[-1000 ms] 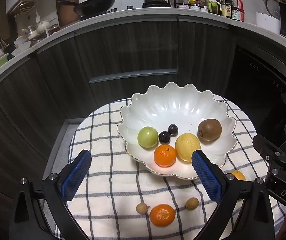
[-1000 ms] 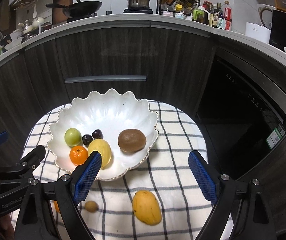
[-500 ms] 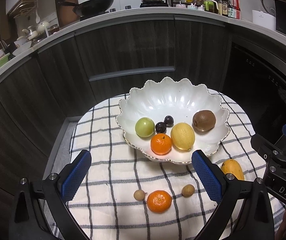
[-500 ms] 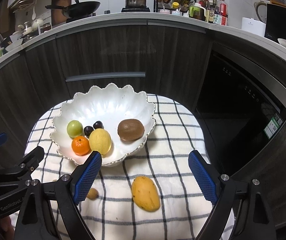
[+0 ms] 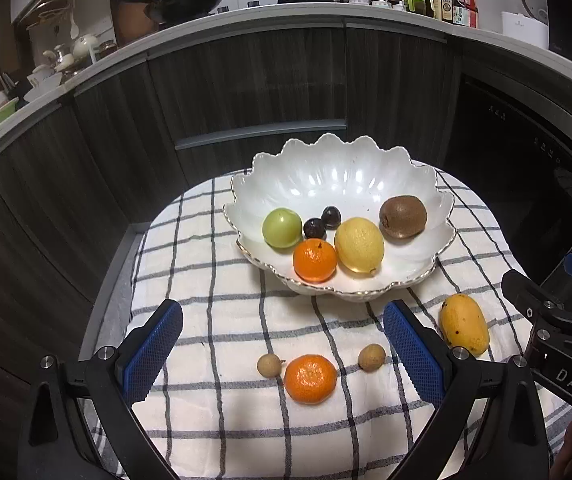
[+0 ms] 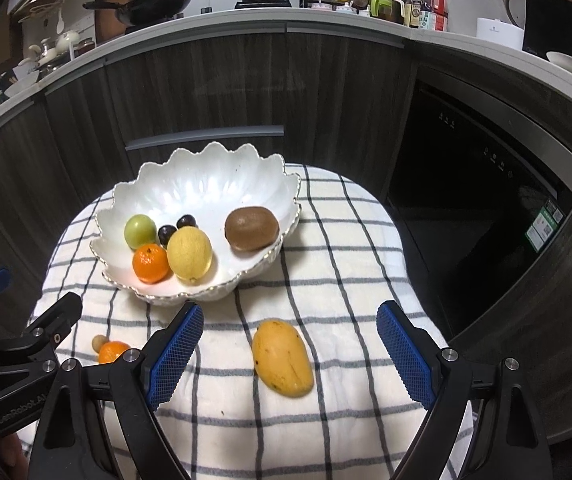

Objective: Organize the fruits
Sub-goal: 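Withdraw both open tools from the bowl back over the loose fruits, then grasp the tangerine with the left tool while the right tool grasps the mango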

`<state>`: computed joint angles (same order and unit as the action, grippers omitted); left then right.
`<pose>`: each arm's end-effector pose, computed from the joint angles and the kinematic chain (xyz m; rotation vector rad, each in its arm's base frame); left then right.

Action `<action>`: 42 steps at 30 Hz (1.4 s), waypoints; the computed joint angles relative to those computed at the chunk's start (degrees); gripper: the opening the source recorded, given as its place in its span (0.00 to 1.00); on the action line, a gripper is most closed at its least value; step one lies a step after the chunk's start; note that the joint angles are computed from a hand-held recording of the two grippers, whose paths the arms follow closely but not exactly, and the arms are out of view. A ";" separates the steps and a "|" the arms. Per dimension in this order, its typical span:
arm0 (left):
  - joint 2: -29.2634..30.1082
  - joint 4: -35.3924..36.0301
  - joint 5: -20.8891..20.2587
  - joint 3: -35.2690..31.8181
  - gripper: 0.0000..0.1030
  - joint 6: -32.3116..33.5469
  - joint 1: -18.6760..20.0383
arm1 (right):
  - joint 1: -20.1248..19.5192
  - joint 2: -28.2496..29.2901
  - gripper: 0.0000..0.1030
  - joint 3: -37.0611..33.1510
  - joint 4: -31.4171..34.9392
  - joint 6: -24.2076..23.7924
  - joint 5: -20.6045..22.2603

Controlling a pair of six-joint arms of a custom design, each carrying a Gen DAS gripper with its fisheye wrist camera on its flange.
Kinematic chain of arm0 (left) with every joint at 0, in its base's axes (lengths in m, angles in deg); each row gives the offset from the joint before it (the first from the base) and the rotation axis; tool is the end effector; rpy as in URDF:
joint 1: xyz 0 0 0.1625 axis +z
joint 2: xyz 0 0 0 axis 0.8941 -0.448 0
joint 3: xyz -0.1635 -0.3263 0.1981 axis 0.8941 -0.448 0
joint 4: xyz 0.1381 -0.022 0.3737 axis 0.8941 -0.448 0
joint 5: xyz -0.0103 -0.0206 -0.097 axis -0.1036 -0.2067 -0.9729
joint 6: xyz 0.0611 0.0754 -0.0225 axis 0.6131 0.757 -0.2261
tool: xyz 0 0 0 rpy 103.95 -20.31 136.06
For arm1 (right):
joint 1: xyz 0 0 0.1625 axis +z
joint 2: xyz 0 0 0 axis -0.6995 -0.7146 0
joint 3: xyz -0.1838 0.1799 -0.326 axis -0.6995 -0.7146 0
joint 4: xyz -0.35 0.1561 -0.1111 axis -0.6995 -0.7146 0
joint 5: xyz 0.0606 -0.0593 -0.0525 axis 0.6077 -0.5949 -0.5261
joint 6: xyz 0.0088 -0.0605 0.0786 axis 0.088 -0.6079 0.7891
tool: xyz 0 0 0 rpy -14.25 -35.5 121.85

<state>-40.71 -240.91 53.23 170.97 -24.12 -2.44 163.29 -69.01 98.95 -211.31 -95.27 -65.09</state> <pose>-0.0791 -0.6033 0.3627 0.1152 2.0380 -0.9189 0.4318 -0.6475 0.0040 0.6644 -2.2580 0.7846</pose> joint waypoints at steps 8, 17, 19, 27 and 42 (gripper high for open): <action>-0.53 -2.94 -1.05 2.67 0.99 -0.58 0.74 | -0.43 0.32 0.87 1.41 -1.79 -0.62 -0.58; 0.59 -7.66 -1.22 4.17 0.99 0.14 1.80 | -1.53 0.59 0.87 2.82 -2.14 -0.05 -0.02; 0.91 -7.82 -1.34 4.19 0.99 -0.25 2.18 | -1.83 0.83 0.86 2.75 -2.05 0.03 0.00; 2.11 -8.62 -1.44 4.78 0.98 -1.30 3.77 | -2.68 2.26 0.87 1.68 -0.62 0.00 -0.28; 3.09 -3.63 -4.04 4.58 0.80 -4.94 5.95 | -3.77 3.53 0.87 0.74 1.28 0.84 -0.53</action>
<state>-37.61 -244.54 49.19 175.55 -29.07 3.51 159.52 -65.48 99.69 -210.02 -94.43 -65.62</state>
